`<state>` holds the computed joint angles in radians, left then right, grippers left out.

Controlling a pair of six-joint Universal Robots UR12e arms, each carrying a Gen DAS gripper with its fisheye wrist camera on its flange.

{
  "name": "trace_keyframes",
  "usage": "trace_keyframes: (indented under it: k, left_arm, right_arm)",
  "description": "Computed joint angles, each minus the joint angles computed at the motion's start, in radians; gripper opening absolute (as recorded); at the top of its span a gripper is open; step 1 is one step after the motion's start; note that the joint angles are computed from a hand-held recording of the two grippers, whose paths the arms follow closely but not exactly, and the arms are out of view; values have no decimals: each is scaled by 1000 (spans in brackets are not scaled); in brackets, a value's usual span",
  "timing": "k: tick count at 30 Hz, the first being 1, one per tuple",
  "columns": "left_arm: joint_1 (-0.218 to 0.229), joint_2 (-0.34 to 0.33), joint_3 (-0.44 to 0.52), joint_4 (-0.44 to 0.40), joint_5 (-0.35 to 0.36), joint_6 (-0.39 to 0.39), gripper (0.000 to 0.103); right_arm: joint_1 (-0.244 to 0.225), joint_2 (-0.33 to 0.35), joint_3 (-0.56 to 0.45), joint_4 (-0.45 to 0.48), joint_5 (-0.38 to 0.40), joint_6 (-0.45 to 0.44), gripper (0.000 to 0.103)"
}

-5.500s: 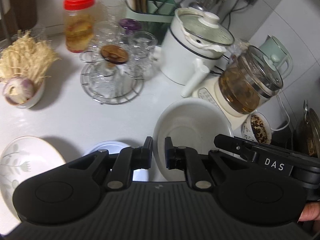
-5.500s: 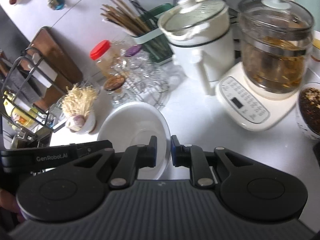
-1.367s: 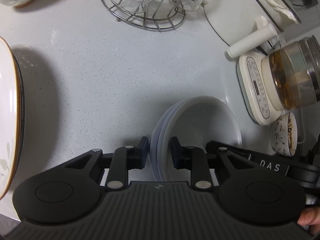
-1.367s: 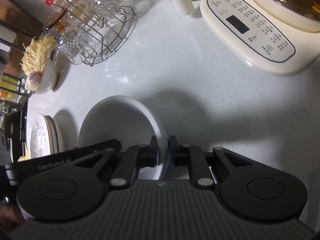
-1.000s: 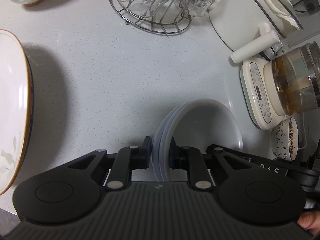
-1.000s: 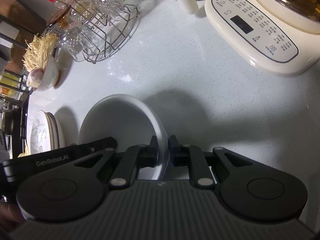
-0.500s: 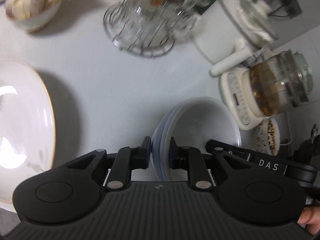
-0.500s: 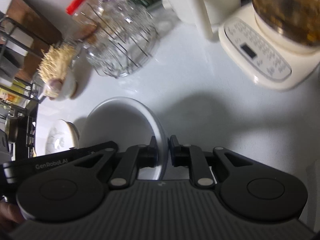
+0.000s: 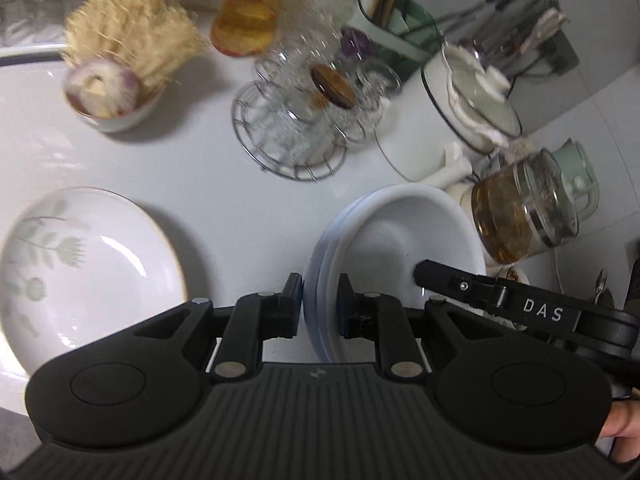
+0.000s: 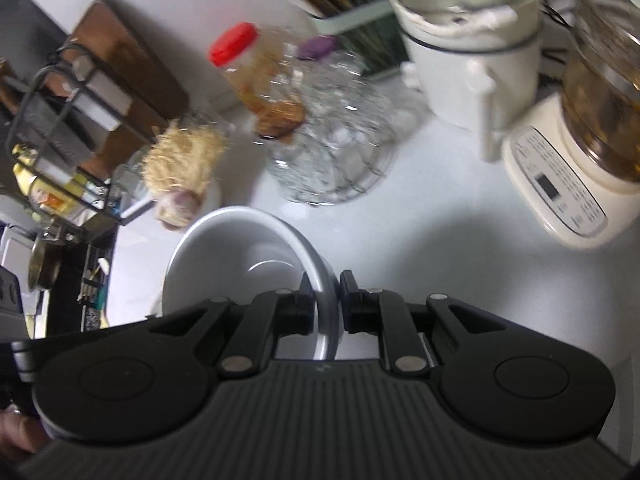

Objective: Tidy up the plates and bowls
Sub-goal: 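Lift the bowl stack with both grippers and carry it over the leaf plates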

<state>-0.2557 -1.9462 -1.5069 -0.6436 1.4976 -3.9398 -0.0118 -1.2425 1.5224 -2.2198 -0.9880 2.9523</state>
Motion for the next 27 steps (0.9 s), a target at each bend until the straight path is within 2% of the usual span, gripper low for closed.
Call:
trace_keyframes:
  k: [7,11,17,27]
  left_arm:
    - [24,71,-76,48,52,-5,20]
    - [38,100,-115,56,68,-18,20]
    - [73,149,-202,119,55,-46,20]
    - [134,209,-309,111,20,-39,20]
  right_arm:
    - [36,-14,1,-37,42,-3,16]
    - [68,-13,1,-58,32,-8,16]
    - [106,-19,11,-72,20,-11,17]
    - [179,-16,34,-55,-36,28,17]
